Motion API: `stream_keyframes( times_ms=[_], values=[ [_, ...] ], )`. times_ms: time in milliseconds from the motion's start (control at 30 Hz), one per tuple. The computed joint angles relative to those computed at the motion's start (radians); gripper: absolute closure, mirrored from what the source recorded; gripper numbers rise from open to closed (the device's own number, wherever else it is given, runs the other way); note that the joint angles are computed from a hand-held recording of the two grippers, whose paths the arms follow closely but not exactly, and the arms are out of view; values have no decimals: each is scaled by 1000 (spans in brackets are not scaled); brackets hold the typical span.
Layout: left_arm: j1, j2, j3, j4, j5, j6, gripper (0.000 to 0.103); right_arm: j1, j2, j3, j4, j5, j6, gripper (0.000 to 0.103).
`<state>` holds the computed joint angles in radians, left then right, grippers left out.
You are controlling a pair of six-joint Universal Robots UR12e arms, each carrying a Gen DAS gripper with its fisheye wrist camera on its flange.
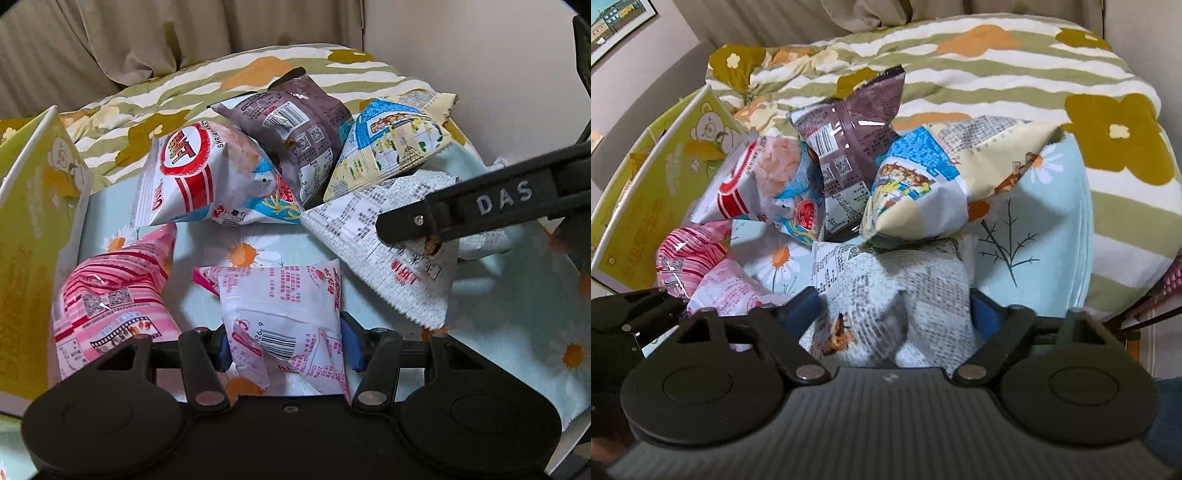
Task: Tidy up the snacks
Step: 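Grasp the pink-white bag with the left gripper while the right gripper grasps the white printed bag, then carry the pink-white and white printed bags over the yellow box and release both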
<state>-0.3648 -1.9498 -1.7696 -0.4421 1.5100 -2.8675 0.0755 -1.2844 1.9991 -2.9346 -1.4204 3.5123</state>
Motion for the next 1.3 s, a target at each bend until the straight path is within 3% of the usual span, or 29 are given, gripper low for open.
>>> stream_keyframes(
  times_ms=[400, 833, 1033, 1300],
  values=[
    [11, 31, -32, 24, -16, -11, 52, 10, -35, 34, -39, 3, 63, 32],
    [37, 107, -91, 92, -53, -30, 54, 23, -89, 68, -108, 4, 133, 34],
    [63, 152, -113, 120, -57, -60, 54, 33, -113, 63, -134, 14, 168, 34],
    [143, 209, -147, 192, -140, -58, 54, 86, -112, 10, -190, -33, 203, 34]
  ],
)
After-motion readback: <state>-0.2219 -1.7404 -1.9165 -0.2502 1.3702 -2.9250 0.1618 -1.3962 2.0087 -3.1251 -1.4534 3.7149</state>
